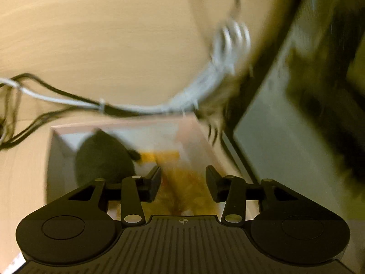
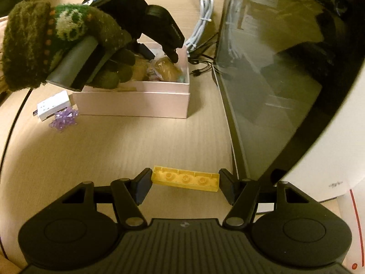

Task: Organize objects
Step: 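Lower the bread roll into the pink box and open the left gripper, then lower the yellow brick into the pink box and open the right gripper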

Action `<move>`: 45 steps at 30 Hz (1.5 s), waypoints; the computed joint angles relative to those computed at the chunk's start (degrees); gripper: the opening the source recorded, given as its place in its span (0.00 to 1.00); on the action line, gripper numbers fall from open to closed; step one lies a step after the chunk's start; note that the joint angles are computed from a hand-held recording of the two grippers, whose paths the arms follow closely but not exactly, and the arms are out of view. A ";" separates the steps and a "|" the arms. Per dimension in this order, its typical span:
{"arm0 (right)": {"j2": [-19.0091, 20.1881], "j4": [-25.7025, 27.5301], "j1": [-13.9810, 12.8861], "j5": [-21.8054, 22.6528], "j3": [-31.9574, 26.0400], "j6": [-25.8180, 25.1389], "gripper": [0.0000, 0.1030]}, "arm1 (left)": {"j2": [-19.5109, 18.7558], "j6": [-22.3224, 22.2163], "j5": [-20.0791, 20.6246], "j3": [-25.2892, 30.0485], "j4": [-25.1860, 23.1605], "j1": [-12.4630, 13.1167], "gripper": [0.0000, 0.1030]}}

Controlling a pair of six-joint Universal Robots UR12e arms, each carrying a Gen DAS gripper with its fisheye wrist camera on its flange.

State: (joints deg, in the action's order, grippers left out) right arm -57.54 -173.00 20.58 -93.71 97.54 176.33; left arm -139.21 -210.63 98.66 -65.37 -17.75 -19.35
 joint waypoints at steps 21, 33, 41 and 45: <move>5.08 -5.64 1.30 3.92 -11.80 -4.69 0.62 | 19.77 -7.83 7.38 -36.38 19.94 1.72 0.45; 18.19 3.20 4.10 -0.21 -35.39 -9.74 0.77 | 23.43 0.95 7.19 -41.50 12.36 1.13 0.45; 13.80 5.07 2.96 5.85 -27.37 -5.93 0.85 | 20.14 18.76 2.61 -37.03 15.62 2.79 0.46; 10.70 5.55 2.71 6.75 -21.62 -6.24 0.86 | 18.52 21.25 0.60 -33.87 11.85 4.09 0.46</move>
State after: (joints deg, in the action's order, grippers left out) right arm -46.84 -167.45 23.29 -86.96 75.92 170.09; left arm -120.69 -189.39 99.26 -99.24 -5.90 -15.26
